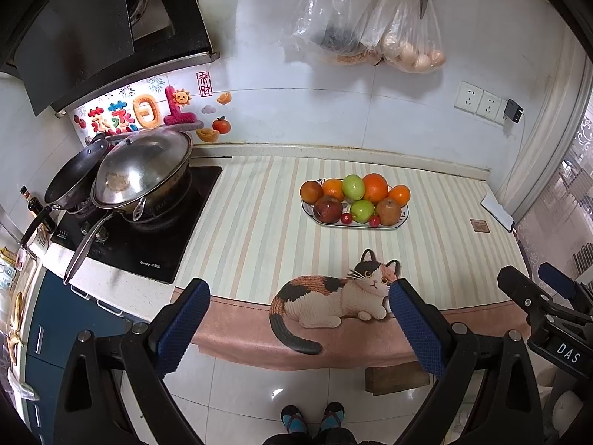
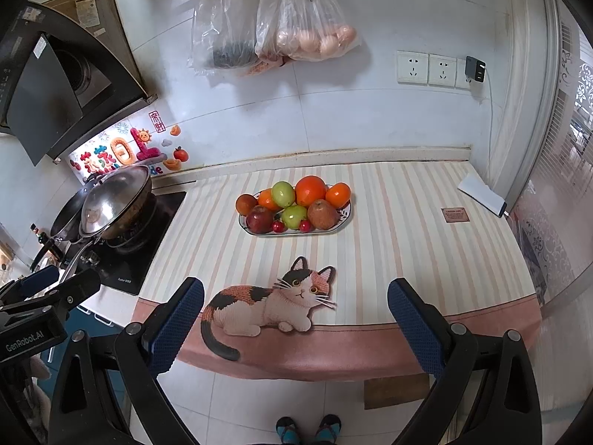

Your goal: Organize fruits

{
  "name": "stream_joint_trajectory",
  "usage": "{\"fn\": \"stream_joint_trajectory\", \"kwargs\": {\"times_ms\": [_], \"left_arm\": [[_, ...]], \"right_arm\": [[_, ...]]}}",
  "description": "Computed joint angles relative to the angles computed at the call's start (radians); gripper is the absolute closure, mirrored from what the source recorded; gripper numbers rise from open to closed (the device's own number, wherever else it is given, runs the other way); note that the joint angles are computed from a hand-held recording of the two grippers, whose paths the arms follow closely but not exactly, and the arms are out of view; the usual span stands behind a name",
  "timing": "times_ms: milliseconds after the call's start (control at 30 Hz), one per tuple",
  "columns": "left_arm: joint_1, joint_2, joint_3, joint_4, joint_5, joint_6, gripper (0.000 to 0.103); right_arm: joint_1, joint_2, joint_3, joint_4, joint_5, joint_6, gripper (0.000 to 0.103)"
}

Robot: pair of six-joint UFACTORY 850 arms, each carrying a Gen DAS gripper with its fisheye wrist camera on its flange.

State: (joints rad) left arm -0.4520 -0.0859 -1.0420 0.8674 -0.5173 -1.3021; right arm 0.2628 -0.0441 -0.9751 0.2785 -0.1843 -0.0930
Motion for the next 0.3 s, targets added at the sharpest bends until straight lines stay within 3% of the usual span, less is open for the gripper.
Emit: {"fn": "stream_joint_trajectory", "kwargs": {"times_ms": [300], "left_arm": [[0.003, -0.004, 0.0, 0.011, 0.007, -0.006, 0.004]], "right_arm": [[0.006, 0.001, -0.002, -0.01, 0.0, 0.005, 0.002]]}}
